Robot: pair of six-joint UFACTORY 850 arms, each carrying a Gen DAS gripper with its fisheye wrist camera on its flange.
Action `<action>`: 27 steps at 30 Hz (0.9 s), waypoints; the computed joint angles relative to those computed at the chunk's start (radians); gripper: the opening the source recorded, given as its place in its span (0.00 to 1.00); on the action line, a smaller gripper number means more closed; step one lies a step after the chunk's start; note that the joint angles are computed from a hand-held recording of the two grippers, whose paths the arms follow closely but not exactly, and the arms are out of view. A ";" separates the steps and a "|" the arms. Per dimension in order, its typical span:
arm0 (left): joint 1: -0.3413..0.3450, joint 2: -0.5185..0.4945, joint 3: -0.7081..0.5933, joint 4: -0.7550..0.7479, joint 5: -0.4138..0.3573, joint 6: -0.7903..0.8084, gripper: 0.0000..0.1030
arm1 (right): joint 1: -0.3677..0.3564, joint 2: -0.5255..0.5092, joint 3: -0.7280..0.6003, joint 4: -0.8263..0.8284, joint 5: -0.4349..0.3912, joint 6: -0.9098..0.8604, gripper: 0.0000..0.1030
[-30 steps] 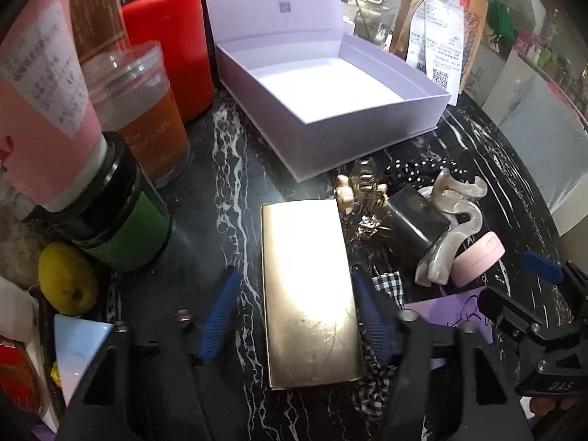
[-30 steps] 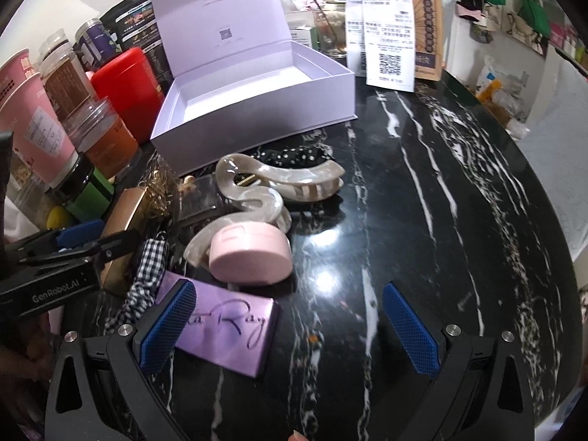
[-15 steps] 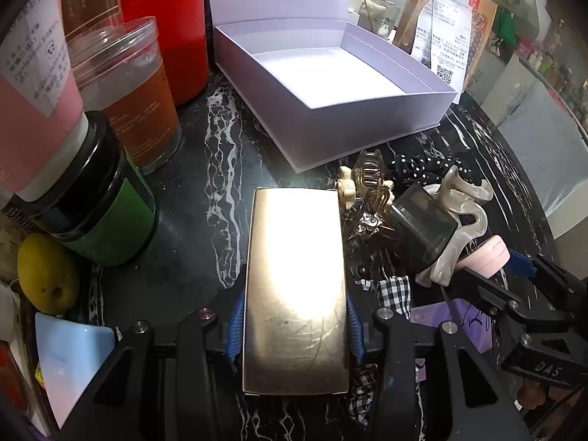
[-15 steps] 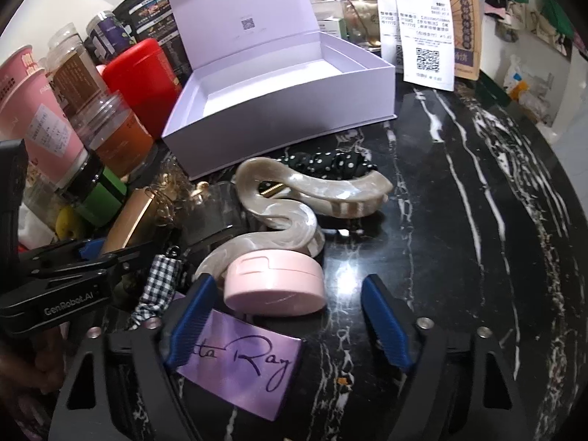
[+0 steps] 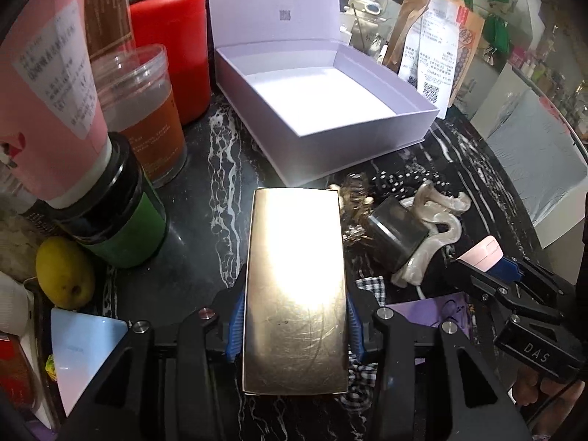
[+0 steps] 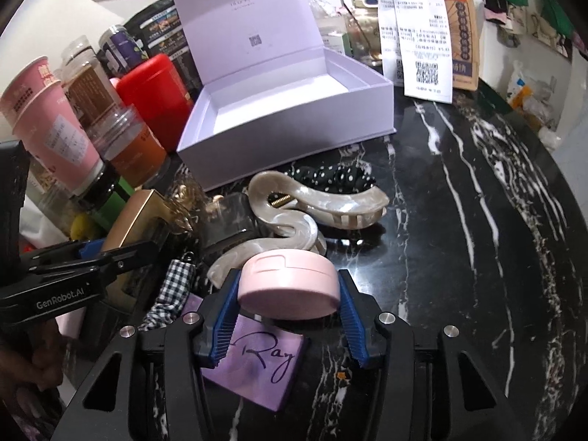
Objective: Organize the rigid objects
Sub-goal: 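Carry the gold case and pink compact with both tools into the lilac box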
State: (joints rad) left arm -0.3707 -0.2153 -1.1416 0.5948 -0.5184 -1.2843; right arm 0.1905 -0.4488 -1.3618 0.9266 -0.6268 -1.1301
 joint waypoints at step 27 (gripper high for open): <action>-0.081 0.021 -0.082 0.204 -0.035 -0.118 0.42 | -0.051 0.081 0.015 0.151 -0.065 -0.207 0.49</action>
State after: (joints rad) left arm -0.4519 -0.1945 -1.2237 0.7990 -0.5534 -1.4019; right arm 0.1397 -0.3682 -1.3470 1.0774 -0.6914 -1.3367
